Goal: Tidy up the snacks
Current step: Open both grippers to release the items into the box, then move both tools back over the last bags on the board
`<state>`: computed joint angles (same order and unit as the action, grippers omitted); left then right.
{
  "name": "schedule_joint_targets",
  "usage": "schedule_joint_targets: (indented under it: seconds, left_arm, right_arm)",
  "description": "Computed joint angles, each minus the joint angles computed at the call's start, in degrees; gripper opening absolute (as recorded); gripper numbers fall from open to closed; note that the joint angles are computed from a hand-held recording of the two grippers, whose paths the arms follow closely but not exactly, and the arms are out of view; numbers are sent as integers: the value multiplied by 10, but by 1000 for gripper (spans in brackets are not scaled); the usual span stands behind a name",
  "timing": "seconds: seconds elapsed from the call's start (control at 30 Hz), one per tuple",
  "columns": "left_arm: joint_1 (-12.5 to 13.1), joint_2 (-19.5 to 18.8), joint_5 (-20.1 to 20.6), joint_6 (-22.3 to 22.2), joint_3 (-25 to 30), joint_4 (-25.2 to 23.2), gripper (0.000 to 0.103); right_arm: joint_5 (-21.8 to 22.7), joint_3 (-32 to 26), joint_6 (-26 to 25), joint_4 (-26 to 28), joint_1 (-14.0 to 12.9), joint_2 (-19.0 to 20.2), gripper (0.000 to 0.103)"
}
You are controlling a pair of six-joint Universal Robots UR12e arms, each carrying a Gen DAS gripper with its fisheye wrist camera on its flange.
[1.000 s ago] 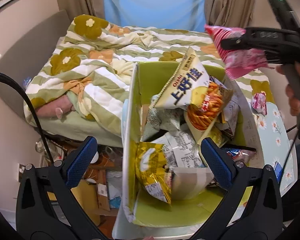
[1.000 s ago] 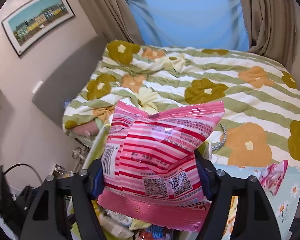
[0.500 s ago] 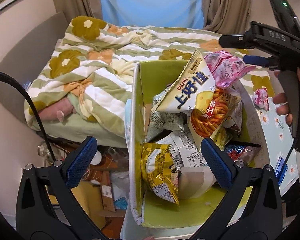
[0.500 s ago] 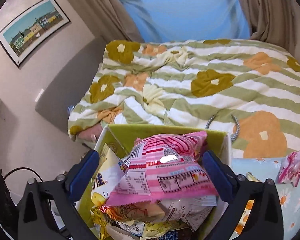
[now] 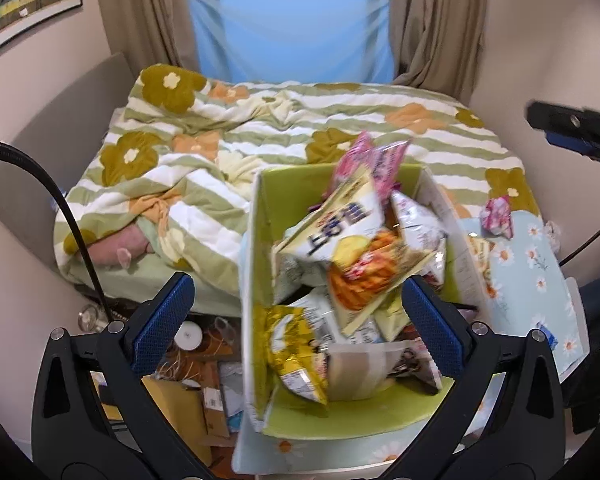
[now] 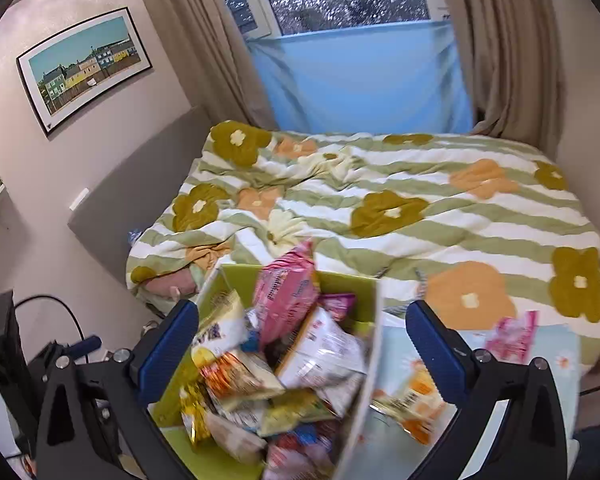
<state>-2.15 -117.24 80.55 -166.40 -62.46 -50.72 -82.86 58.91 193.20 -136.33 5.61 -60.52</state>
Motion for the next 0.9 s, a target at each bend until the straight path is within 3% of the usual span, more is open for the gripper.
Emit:
schedule_joint_targets:
  seconds: [0.23, 0.43, 0.7, 0.9]
  left_arm:
    - [-24, 6, -4, -21, -5, 20, 102]
    - [-59, 2, 0, -37, -1, 27, 102]
    - [-118, -29, 47, -26, 25, 23, 102]
    - [-149, -65, 92, -19, 53, 2, 102]
  right_arm:
    - [-45, 87, -20, -27, -22, -69, 103]
    - [-66, 145, -46, -46, -55, -112, 103]
    - [-24, 203, -83, -84, -109, -142, 103]
    - [30, 211, -140, -78, -144, -128, 103]
